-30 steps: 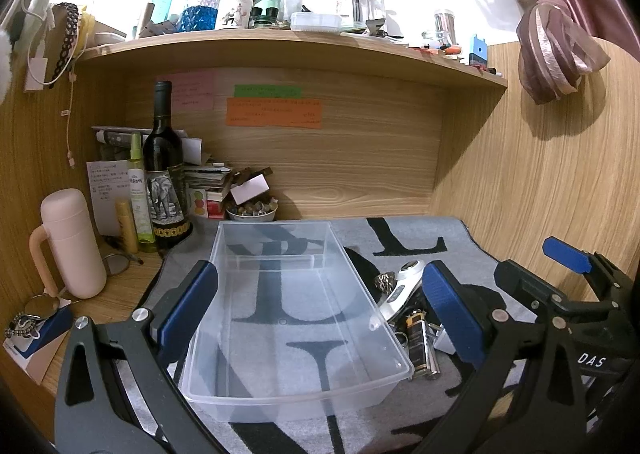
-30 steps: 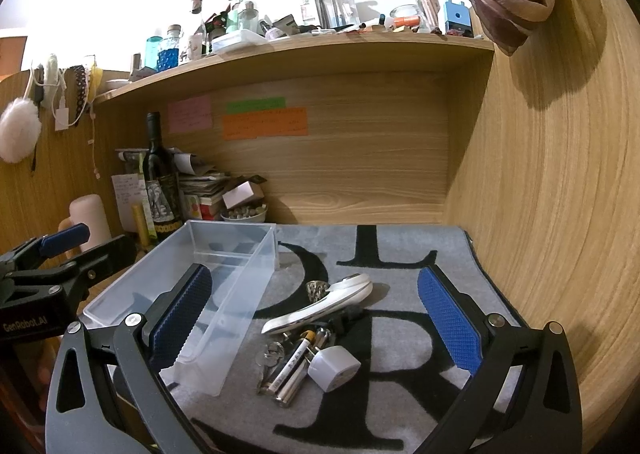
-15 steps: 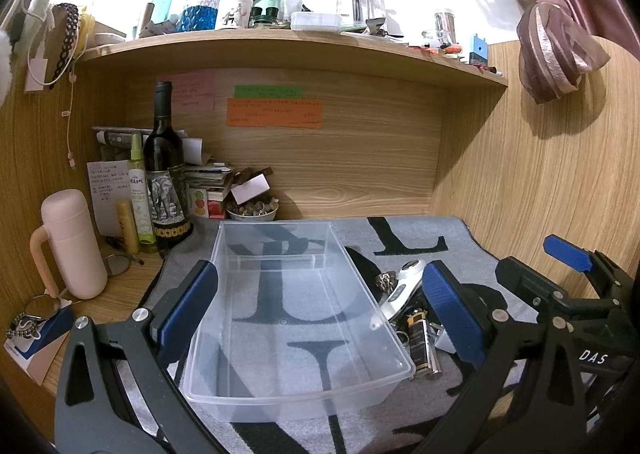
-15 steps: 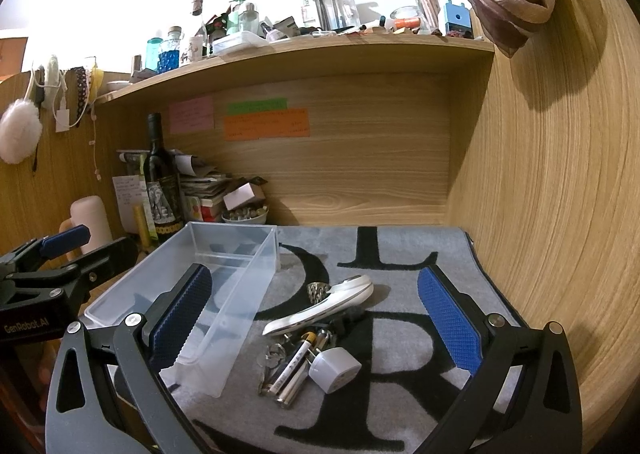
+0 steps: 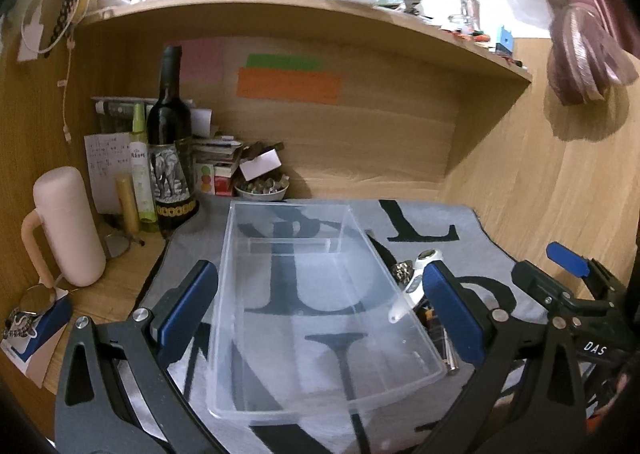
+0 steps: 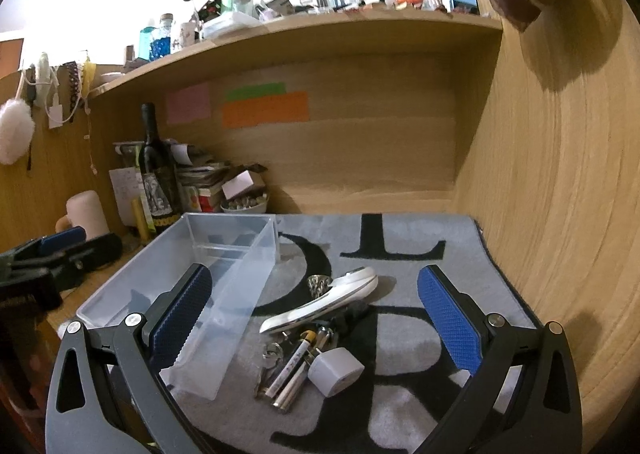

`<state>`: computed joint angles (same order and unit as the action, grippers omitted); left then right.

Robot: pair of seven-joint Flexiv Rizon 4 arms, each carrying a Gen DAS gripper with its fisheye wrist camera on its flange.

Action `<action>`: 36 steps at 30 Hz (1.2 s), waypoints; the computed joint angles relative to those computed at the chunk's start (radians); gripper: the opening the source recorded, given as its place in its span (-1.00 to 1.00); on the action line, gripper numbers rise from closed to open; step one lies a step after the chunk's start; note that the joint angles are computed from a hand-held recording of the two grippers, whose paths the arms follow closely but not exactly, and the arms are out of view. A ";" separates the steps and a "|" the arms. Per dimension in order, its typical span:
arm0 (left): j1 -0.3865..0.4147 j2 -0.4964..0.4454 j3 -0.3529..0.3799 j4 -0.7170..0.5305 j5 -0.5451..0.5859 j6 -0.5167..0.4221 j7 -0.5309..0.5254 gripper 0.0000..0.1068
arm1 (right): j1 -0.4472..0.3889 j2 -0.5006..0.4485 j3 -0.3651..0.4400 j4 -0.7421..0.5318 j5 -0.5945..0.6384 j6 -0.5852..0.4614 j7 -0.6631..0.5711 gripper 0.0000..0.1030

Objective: Organize rigid objects
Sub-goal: 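Grasp the clear plastic box wall with the left gripper while the right gripper approaches the pile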

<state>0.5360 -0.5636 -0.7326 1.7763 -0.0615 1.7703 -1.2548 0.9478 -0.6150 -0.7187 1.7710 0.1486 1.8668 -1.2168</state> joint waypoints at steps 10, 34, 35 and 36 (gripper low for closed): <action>-0.174 -0.004 0.264 -0.164 -0.111 -0.216 0.079 0.50 | -0.190 0.021 0.183 -0.057 -0.137 -0.099 0.046 0.76; -0.393 -0.161 0.627 -0.542 -0.335 -0.876 0.159 -0.52 | -0.750 -0.071 0.841 -0.351 -0.346 -0.592 0.029 -0.01; -0.395 -0.159 0.628 -0.542 -0.341 -0.885 0.159 -0.58 | -0.753 -0.079 0.848 -0.367 -0.338 -0.613 0.020 -0.03; -0.397 -0.161 0.631 -0.547 -0.344 -0.893 0.159 -0.61 | -0.761 -0.091 0.861 -0.391 -0.327 -0.637 0.004 -0.03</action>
